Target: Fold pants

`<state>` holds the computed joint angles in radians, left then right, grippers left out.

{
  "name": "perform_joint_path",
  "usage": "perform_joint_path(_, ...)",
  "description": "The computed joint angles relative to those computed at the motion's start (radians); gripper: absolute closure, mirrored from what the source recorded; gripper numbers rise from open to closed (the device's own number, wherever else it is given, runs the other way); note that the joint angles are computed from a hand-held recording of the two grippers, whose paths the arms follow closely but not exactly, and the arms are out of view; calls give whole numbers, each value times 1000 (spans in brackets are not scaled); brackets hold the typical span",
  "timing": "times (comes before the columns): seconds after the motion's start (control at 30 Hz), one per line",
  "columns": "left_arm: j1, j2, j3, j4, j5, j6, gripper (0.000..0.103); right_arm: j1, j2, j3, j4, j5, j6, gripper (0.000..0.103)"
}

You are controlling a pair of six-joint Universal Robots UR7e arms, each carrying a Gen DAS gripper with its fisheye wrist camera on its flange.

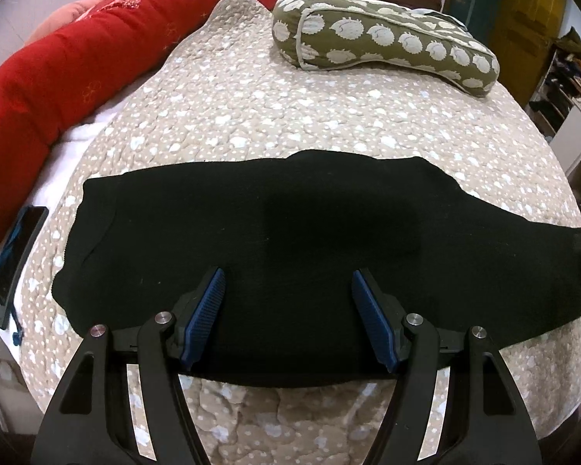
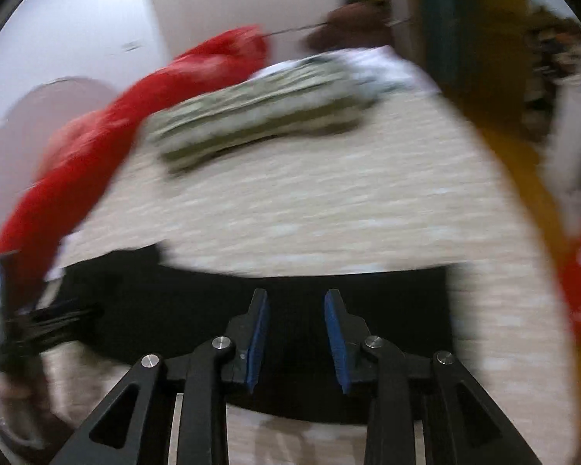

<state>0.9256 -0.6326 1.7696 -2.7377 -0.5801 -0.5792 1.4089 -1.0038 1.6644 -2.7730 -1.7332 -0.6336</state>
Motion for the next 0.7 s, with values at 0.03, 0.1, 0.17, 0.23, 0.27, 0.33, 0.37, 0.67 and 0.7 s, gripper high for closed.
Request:
perform_joint_path(0.03,0,2,-1,-3,3,5,35,15,29,-13,20,-6,-10,75)
perform_joint_path(0.1,3,6,-7,-3,5,12,35,44,85,-35,49,-12,-45,75)
perform_joint_path(0.17,9,10,-12,-12,3,26,35,67,128,-55,69,-23,-50,75)
perform_joint_path(0.23,15,15,-17,-23,1,40,35,78,176,-89,87,-41,-65,74)
perform_joint_path(0.27,19,19,-22,-31,-1,51,35,79,193,-89,69,-61,-74,74)
perform_joint_path(0.33,25,24,-26,-44,-3,63,35,86,230,-108,23,-83,-103,74)
perform_joint_path(0.37,28,27,-28,-55,-4,71,35,90,243,-119,4,-84,-110,75)
perform_joint_path(0.67,17,-16,5,-11,22,21,35,103,185,-81,26,-53,-81,74)
perform_joint_path(0.7,17,-25,16,-11,24,8,35,103,172,-61,24,-43,-88,74)
